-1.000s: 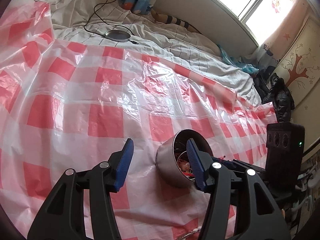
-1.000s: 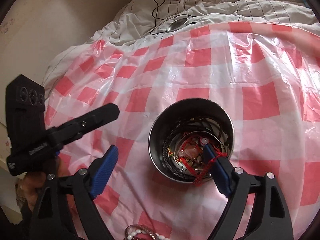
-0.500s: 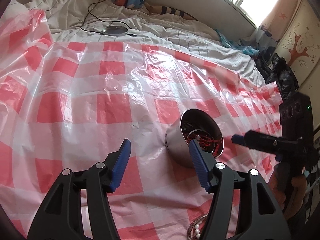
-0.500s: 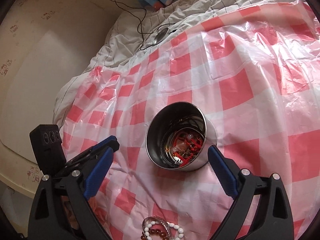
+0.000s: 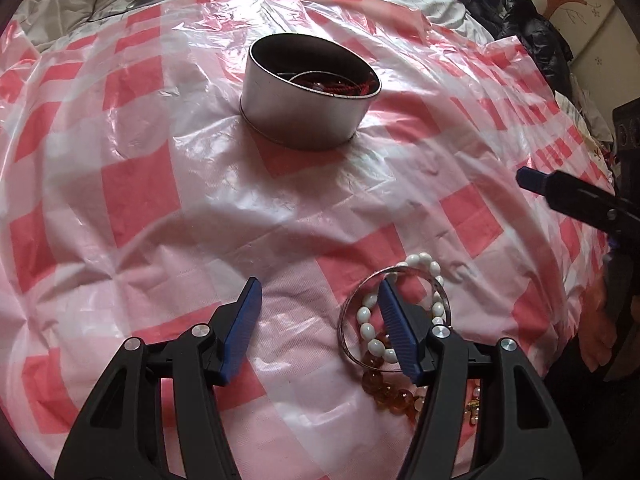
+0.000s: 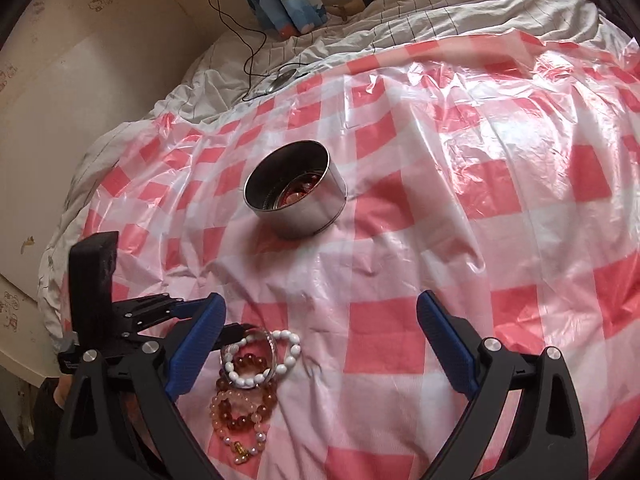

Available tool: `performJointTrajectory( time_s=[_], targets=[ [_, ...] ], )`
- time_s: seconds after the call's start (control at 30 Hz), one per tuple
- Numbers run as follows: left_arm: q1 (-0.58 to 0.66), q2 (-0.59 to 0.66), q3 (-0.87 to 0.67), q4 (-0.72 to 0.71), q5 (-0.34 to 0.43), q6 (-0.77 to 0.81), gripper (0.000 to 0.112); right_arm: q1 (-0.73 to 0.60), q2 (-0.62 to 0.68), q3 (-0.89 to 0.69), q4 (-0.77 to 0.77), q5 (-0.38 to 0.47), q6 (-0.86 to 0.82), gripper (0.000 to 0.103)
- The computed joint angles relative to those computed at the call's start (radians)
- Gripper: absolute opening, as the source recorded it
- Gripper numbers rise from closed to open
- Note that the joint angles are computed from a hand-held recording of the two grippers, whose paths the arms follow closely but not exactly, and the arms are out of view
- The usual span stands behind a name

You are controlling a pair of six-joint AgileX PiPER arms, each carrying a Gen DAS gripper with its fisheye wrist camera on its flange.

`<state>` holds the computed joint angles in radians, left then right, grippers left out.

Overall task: Organize jewelry
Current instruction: 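Move both open grippers from the tin back to the remaining bracelets, then close the left gripper on the silver bangle beside the bead bracelets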

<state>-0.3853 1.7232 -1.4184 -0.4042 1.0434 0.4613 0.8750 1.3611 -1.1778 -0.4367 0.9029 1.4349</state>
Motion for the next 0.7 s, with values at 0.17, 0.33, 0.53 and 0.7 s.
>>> performJointTrajectory(
  time_s=[0.17, 0.33, 0.53, 0.7],
  targets=[
    [-0.015, -0.068, 0.110, 0.021, -0.127, -0.053, 0.058, 0.064, -0.037, 0.043, -0.073, 0.025, 0.132, 0.092],
    [-0.148, -0.145, 0.202, 0.365, -0.330, -0.251, 0.058, 0.056, -0.032, 0.040, -0.084, 0.025, 0.137, 0.092],
    [-0.201, -0.151, 0.218, 0.609, -0.379, -0.399, 0.058, 0.066, 0.009, -0.003, -0.088, 0.062, 0.093, 0.092],
    [-0.130, -0.143, 0.174, 0.607, -0.372, -0.424, 0.057, 0.072, 0.053, -0.043, -0.064, 0.062, 0.008, 0.092]
  ],
)
